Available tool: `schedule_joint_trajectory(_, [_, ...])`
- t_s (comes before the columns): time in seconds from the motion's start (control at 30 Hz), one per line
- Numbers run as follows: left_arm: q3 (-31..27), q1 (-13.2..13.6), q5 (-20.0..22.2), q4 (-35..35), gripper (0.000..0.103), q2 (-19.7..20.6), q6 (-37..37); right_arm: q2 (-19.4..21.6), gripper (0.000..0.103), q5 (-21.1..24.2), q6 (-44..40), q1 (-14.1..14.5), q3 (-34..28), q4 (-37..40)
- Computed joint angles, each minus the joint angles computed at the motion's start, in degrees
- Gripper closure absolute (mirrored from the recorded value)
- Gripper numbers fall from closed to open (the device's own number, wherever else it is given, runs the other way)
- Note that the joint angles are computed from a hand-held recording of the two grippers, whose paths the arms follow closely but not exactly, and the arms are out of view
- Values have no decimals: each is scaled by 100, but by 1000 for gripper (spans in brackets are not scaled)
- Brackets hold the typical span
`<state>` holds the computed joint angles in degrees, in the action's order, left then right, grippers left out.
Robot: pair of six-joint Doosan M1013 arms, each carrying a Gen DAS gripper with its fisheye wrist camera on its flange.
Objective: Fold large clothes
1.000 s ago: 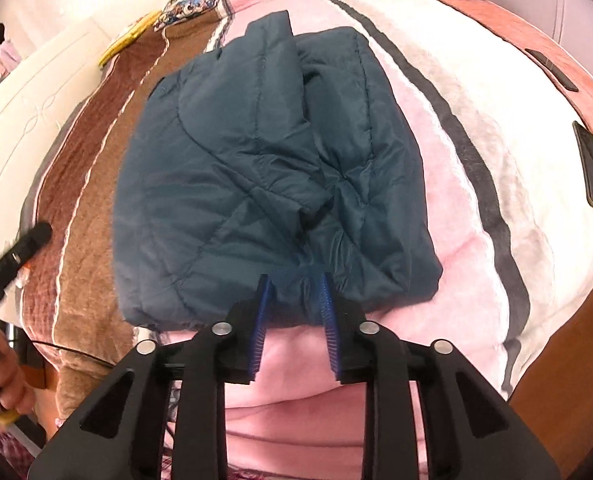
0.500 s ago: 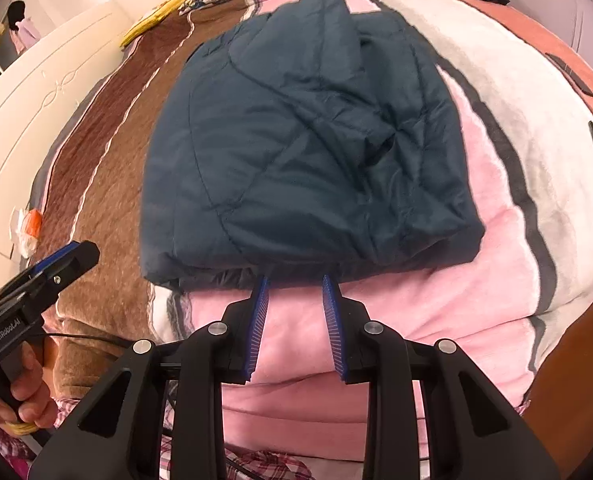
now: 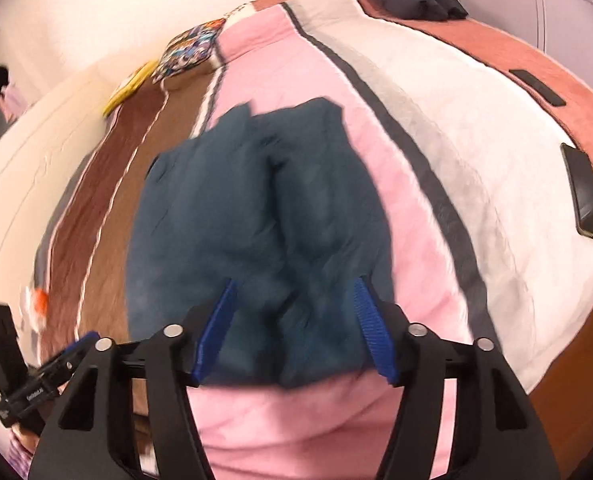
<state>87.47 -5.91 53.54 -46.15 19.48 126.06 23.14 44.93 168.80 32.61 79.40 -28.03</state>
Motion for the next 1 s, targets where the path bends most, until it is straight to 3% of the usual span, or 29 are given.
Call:
schedule_joint_trajectory(0.23, [-631, -32, 406, -318, 21, 598, -422, 134, 39, -637, -994, -701, 181, 1713])
schedule_joint_trajectory(0.43, [-1031, -116, 591, -347, 15, 955, -590, 374, 23, -604, -1851, -1011, 87, 2625])
schedule_joint_trajectory(0.6, [-1177, -114, 692, -465, 9, 1127, -631, 449, 16, -745, -2424, -1155, 146, 3210])
schedule_joint_trajectory(0.77, [-1132, -182, 539, -540, 5, 1168, -741, 407, 10, -1381, -2976, -1305, 496, 4249])
schedule_joint_trajectory(1.0, [-986, -358, 94, -219, 4, 1038, -1066, 316, 11, -1562, -2828, -1253, 633, 3994])
